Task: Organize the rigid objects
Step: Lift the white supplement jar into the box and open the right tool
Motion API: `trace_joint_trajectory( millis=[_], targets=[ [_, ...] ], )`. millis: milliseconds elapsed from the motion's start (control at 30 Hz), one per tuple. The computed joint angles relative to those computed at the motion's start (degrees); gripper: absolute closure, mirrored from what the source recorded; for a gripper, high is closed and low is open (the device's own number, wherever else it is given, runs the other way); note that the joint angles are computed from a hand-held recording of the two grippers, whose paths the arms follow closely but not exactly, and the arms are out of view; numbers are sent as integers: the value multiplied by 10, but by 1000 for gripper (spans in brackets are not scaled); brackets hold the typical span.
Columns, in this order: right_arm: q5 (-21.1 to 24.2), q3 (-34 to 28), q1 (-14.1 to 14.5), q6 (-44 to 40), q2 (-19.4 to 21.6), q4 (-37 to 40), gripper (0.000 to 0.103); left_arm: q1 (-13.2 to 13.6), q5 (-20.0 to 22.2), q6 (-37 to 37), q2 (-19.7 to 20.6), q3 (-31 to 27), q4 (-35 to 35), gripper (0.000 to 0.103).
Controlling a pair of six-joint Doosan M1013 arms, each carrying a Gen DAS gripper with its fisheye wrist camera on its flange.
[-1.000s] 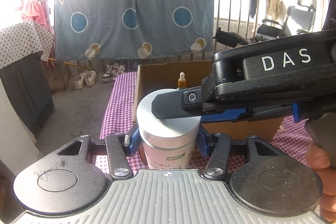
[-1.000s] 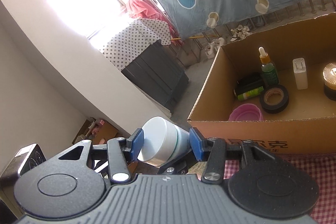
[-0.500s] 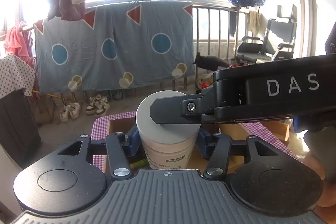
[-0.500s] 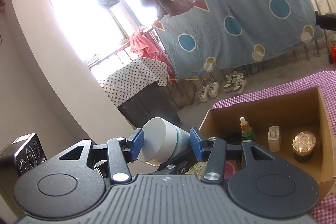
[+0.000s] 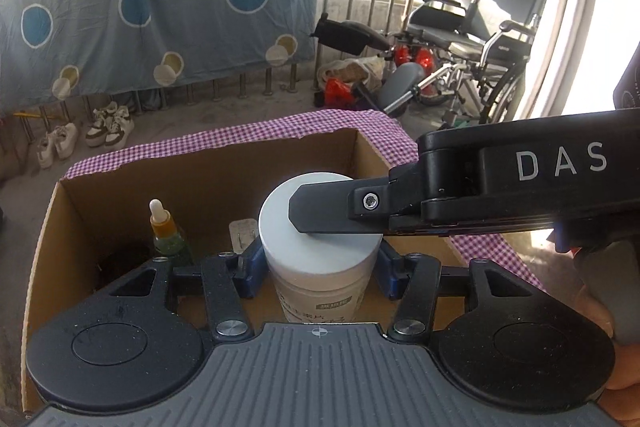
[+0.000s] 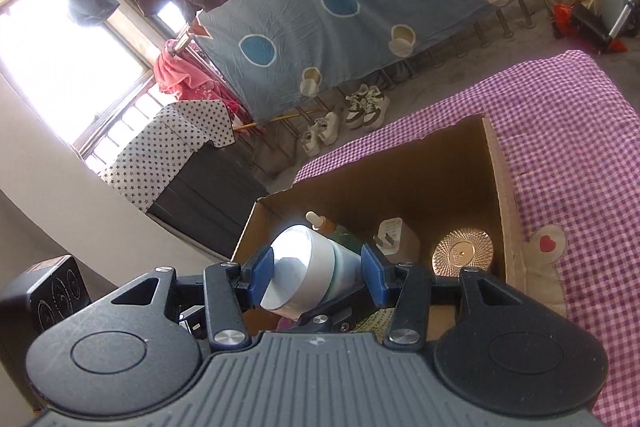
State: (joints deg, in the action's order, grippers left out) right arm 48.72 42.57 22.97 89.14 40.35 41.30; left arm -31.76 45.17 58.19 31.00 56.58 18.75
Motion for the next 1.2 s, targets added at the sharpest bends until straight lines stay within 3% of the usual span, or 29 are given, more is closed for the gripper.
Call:
trace_joint_trajectory(
  millis=[367,533,933,1033,1100,1200],
  targets=[
    [48,-33,0,21,33,-21,50,9,60,34,17,-21,-37,50],
    [61,-50,6,29,41,-42,44,9,86,53,27,-41,-38,49],
    [90,-92,18,45,59,-94,35,11,113,67,42,-62,-54,48],
    [87,-93,20,51,60,-100,33,11,105,63,40,-57,-53,46],
    [77,-86,20,52,56,-100,32,10,109,57,41,-59,-47,33],
    [55,-67,18,47,48,-86,29,8,104,42,37,-54,-35,26]
  ],
)
